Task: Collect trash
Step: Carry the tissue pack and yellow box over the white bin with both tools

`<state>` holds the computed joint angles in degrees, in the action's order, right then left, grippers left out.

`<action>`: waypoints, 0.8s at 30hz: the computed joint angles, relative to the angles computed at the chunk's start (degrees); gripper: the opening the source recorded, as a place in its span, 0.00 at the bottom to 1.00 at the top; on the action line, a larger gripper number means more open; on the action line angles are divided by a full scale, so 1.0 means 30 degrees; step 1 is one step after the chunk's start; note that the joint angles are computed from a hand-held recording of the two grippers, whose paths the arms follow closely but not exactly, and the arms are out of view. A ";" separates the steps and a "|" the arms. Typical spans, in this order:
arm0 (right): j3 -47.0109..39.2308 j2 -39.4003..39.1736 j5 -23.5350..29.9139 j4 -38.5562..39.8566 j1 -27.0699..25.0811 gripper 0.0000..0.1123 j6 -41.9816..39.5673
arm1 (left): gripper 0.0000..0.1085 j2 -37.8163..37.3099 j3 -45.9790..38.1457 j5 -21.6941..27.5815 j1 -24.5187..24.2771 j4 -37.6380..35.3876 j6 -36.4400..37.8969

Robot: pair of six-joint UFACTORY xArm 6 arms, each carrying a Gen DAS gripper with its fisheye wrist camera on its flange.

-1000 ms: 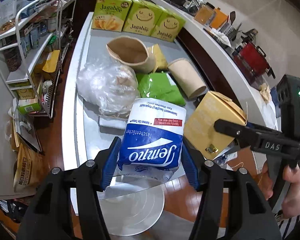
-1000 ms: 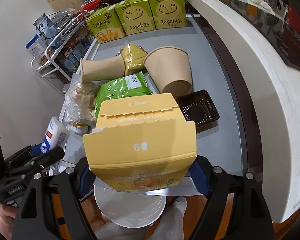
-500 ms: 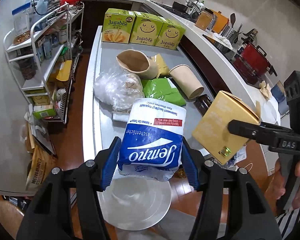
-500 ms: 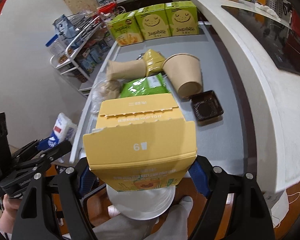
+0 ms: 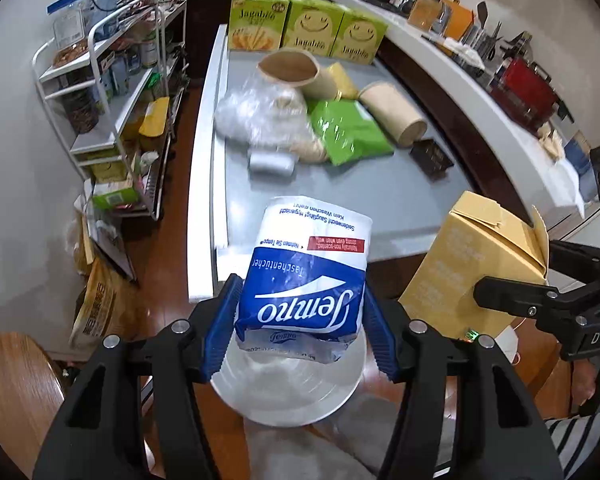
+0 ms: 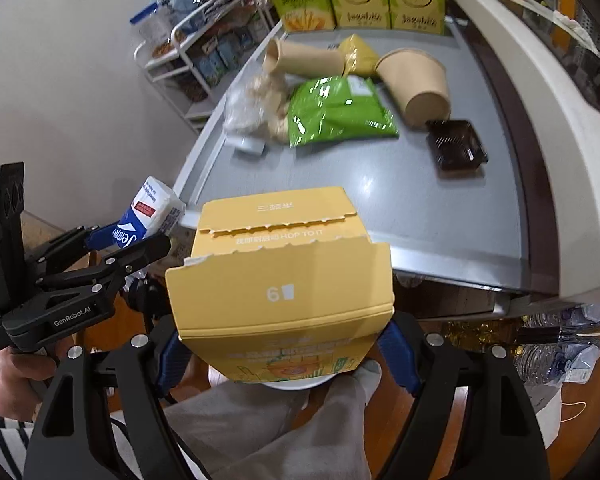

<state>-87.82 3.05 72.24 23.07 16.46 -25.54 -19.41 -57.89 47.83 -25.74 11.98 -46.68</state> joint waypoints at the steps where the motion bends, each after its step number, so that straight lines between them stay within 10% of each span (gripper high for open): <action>1: 0.0183 -0.0033 0.0011 -0.0095 0.0063 0.69 -0.0072 | 0.54 -0.0031 0.0083 0.0179 -0.0128 0.0113 -0.0093; 24: 0.2767 0.0663 -0.0578 -0.2831 0.1373 0.69 0.0067 | 0.54 0.1109 0.1614 0.2078 -0.1182 -0.2293 0.2105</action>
<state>-79.52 5.04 70.50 14.57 20.58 -25.34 -16.08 -53.05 54.06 -29.28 5.10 -40.37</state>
